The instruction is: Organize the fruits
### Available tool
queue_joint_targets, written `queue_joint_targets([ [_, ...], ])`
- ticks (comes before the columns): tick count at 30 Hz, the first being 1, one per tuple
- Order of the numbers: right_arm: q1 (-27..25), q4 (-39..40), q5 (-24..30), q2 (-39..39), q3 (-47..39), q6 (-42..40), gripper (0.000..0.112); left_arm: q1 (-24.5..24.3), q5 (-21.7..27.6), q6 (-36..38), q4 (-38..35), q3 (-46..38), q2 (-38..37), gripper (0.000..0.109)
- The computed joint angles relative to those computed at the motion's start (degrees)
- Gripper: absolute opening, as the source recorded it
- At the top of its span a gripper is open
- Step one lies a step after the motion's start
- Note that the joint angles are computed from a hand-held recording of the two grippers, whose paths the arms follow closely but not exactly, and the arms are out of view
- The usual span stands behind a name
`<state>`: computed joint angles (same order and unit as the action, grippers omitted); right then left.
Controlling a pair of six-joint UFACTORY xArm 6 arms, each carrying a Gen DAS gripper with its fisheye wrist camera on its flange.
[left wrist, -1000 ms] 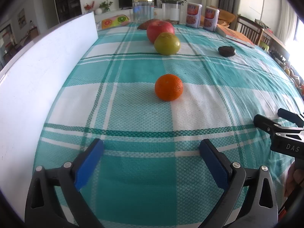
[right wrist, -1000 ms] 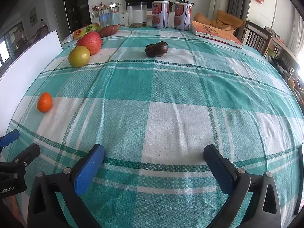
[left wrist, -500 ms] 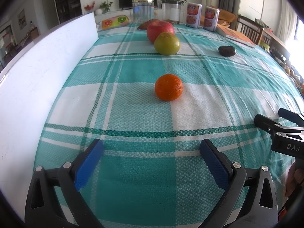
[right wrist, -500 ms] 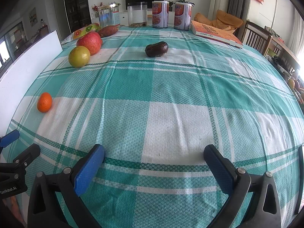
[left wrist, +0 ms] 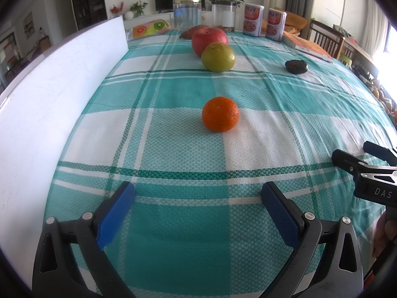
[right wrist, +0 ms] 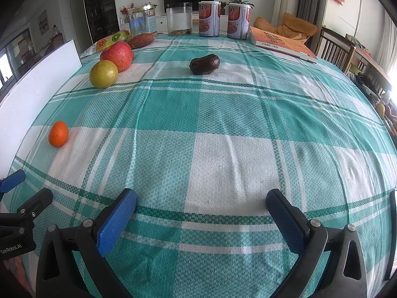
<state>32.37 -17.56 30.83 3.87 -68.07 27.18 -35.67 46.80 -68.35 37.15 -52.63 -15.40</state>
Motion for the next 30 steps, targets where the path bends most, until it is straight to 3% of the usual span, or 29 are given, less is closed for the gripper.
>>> queue_joint_targets([
  [9,-0.01,0.03,-0.03,0.04,-0.01,-0.01,0.103,2.75,-8.99,11.01,-8.09,3.54,-2.66,0.102],
  [14,-0.03,0.07,-0.04,0.07,-0.04,-0.06,0.103,4.68,-10.37,17.91,-14.91,0.74,-0.24,0.099],
  [22,-0.04,0.15,-0.04,0.05,-0.03,-0.09,0.103,6.80,-6.86,16.19,-8.51,-7.74,8.53,0.099],
  [30,-0.02,0.19,-0.02,-0.01,0.02,-0.08,0.103,6.95,-5.76,12.83,-4.58,-7.75,8.71,0.103],
])
